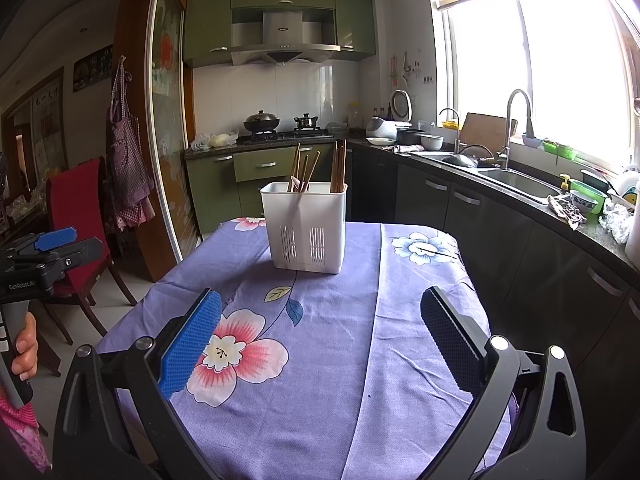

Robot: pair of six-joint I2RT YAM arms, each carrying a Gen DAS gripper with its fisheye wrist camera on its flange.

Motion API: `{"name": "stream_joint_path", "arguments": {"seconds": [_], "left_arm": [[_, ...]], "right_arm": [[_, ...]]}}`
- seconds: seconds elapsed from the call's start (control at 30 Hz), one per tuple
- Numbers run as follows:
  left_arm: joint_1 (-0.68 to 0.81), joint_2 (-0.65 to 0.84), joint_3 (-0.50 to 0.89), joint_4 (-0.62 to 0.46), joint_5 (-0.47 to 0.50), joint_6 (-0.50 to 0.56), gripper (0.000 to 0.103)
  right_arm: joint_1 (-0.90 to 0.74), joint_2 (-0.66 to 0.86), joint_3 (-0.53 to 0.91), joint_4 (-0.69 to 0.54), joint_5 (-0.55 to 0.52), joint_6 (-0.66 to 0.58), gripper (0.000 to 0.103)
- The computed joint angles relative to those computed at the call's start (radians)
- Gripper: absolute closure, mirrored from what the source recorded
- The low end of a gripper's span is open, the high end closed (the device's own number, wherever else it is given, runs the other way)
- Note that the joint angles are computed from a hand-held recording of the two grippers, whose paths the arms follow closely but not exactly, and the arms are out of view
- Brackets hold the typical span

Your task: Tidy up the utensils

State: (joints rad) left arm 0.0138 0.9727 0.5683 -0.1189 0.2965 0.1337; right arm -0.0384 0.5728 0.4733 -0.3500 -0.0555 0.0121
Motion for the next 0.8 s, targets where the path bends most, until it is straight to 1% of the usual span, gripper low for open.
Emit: {"name": "stream_joint_path", "arguments": {"seconds": [0.17, 0.27, 0.4, 0.53, 0.6, 0.73, 0.8], "left_arm": [[0.012, 0.006, 0.002, -0.006, 0.028, -0.001, 0.007], [0.008, -0.002, -0.016, 0.020, 0.032, 0.007, 0.007], [0.029, 0.032, -0.003, 0.019, 0.089, 0.002, 0.007], [0.014, 0.063, 0.003, 0.042, 0.022, -0.004, 0.007], [0.008, 0.101, 0.022, 0.033, -0.006, 0.001, 0.007], [0.020, 0.191, 0.052, 0.052, 0.013, 0.009, 0.007], [0.012, 0.258, 0.079, 0.065, 0.011, 0.011, 0.007]], "right_arm": [[0.005, 0.004, -0.003, 0.004, 0.005, 0.002, 0.005], [0.001, 0.016, -0.006, 0.014, 0.002, 0.001, 0.005], [-0.002, 0.024, -0.012, 0.021, -0.002, 0.000, 0.005], [-0.011, 0.052, -0.008, 0.035, -0.003, -0.002, 0.005], [-0.018, 0.073, -0.011, 0.049, -0.004, -0.003, 0.005], [-0.038, 0.133, -0.007, 0.086, -0.009, -0.016, 0.005], [-0.053, 0.190, -0.002, 0.128, -0.009, -0.032, 0.005]]}}
